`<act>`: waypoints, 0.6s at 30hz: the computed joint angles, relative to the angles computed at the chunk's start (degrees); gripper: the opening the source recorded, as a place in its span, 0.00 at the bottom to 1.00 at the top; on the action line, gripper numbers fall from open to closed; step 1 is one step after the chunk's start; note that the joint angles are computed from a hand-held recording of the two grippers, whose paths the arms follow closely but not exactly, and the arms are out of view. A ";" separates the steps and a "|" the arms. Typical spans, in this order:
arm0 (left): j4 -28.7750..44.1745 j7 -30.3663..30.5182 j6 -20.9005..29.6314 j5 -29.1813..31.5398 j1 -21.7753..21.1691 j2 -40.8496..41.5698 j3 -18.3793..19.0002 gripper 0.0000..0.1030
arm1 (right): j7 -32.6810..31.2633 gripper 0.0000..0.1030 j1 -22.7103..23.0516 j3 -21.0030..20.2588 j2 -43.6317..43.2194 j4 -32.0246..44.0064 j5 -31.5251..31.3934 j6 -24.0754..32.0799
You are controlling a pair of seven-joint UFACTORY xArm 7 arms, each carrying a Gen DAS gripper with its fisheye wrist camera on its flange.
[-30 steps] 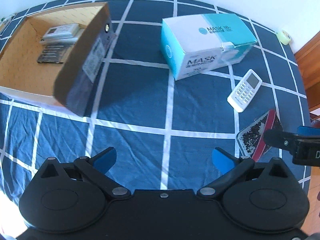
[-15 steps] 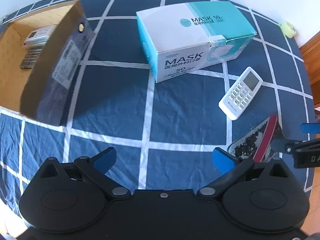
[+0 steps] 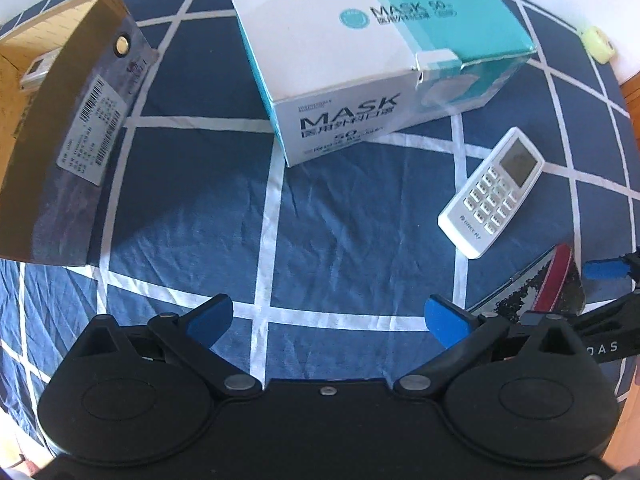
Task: Organize objects
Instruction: 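Close the right tool on the red-striped glasses case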
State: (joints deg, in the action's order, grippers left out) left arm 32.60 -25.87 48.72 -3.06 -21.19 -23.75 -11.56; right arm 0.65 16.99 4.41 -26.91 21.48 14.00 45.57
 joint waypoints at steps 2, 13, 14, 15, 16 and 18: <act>-0.06 0.26 0.00 -0.27 -0.21 0.33 0.06 1.00 | -0.30 1.00 0.05 -0.19 1.05 0.08 0.22 -0.50; -3.59 1.94 -0.63 -2.56 -1.35 -2.33 0.62 1.00 | 6.56 1.00 0.21 2.04 0.51 -1.76 -0.07 -1.76; -4.09 2.16 -0.80 -2.79 -1.51 -2.85 0.65 1.00 | 8.19 1.00 0.24 2.31 -0.14 -2.24 -0.09 -1.82; -4.34 2.17 -0.70 -2.87 -1.61 -3.13 0.56 1.00 | 10.05 1.00 0.27 2.60 -0.83 -2.70 -0.11 -1.78; -4.74 2.33 -0.66 -3.10 -1.79 -3.61 0.58 1.00 | 12.13 1.00 0.30 2.79 -1.51 -3.20 0.09 -1.65; -5.45 2.71 -0.73 -3.61 -2.18 -4.36 0.62 1.00 | 16.47 1.00 0.42 2.98 -2.88 -4.15 0.77 -1.13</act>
